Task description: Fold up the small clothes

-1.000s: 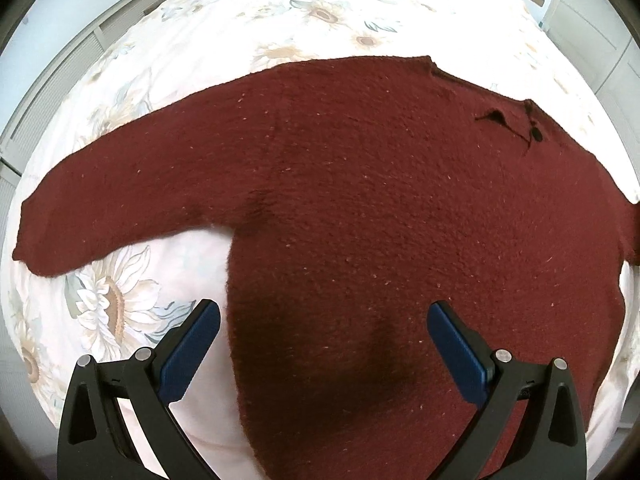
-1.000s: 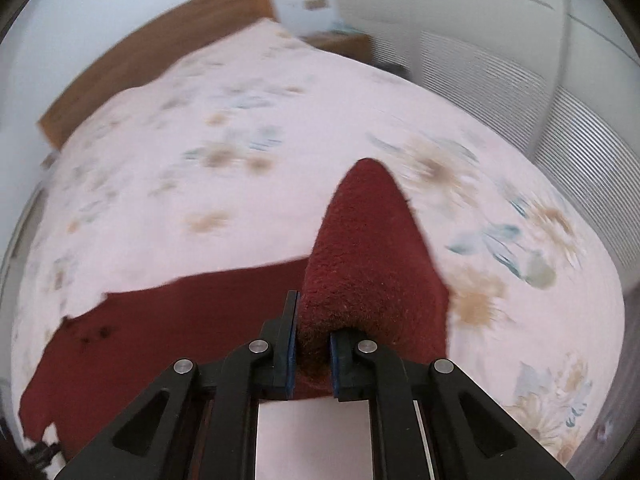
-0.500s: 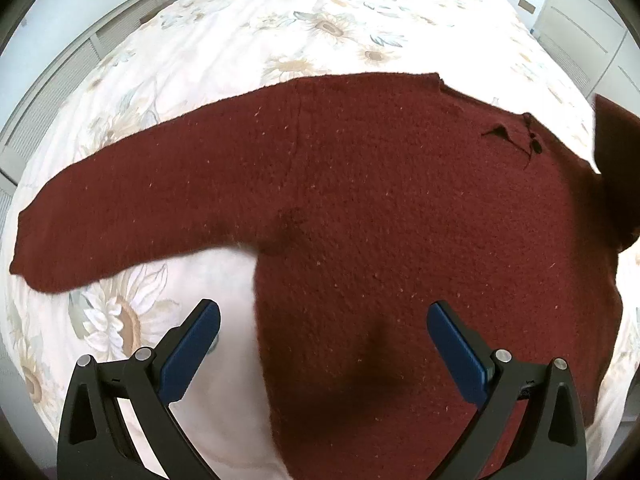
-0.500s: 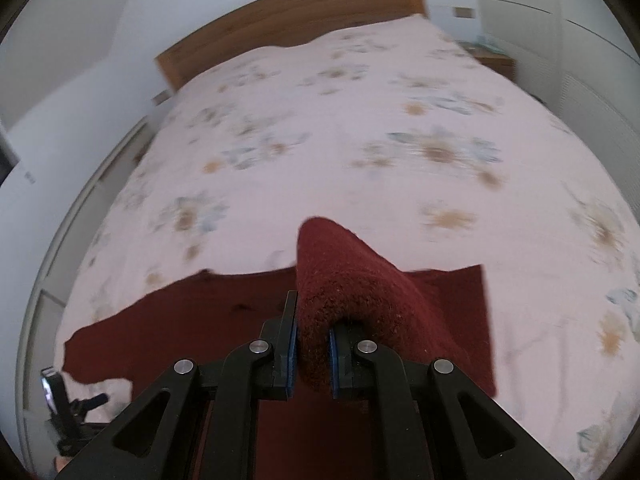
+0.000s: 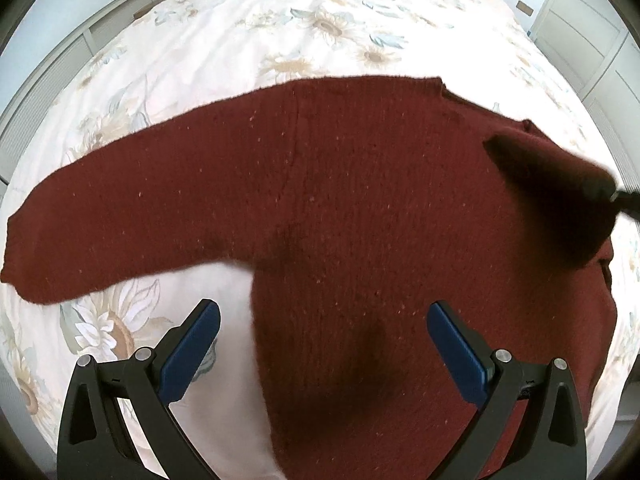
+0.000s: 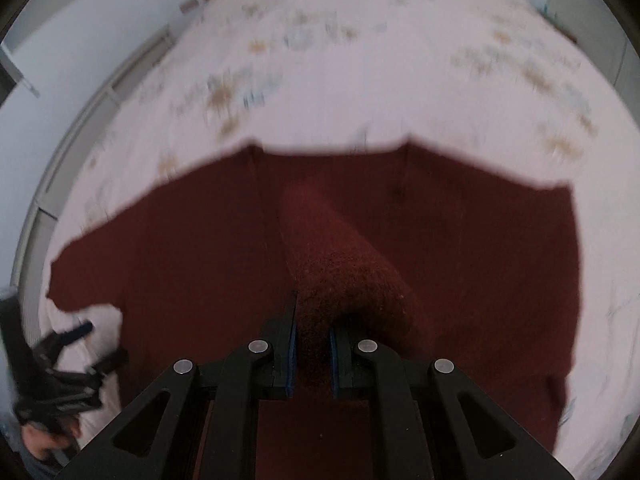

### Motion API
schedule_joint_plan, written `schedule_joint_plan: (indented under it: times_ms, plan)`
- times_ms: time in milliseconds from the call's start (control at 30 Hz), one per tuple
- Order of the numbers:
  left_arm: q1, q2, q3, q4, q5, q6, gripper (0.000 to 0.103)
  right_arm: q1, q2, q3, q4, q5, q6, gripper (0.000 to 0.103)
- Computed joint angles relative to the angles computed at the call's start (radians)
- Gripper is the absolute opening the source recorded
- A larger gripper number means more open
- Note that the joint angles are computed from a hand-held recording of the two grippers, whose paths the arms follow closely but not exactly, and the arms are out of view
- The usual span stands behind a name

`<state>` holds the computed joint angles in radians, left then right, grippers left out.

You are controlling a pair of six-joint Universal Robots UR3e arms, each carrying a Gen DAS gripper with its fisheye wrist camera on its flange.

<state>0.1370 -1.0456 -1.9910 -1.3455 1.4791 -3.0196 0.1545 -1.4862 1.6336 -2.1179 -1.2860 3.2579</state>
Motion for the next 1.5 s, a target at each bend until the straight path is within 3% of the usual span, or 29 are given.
schedule_joint_plan:
  times_ms: [200,300,367,433,600,800,1100,1233,1367,1500]
  plan:
    - [-0.029,-0.026,-0.015,0.027,0.033,-0.016,0.102,0.020,0.020,0.111,-0.049,0.016,0.004,0.018]
    - [-0.040,-0.039,-0.009,0.032,0.034,-0.036,0.102,0.038,0.028,0.114,-0.052,0.002,0.003,0.037]
    - [-0.051,-0.048,-0.002,0.033,0.036,-0.045,0.102,0.037,0.016,0.114,-0.045,0.007,-0.005,0.066]
    - [-0.064,-0.060,0.007,0.036,0.040,-0.054,0.102,0.038,-0.003,0.114,-0.039,-0.004,-0.014,0.077]
    - [-0.109,-0.101,0.035,0.054,0.061,-0.083,0.102,-0.013,-0.104,0.124,0.045,0.000,-0.080,0.079]
    - [-0.163,-0.131,0.044,0.066,0.082,-0.107,0.102,-0.151,-0.325,0.274,0.122,-0.020,-0.156,0.081]
    - [-0.348,-0.283,0.153,0.134,0.084,-0.189,0.102,-0.503,-0.634,0.528,0.234,-0.084,-0.298,0.081]
    - [-0.465,-0.434,0.299,0.170,0.101,-0.208,0.102,-0.677,-0.735,0.575,0.334,-0.025,-0.410,0.081]
    - [-0.560,-0.599,0.488,0.170,0.090,-0.195,0.102,-0.766,-0.772,0.589,0.389,0.004,-0.481,0.081]
    - [-0.657,-0.807,0.734,0.117,0.140,-0.147,0.102,-0.813,-0.779,0.593,0.415,0.027,-0.503,0.081]
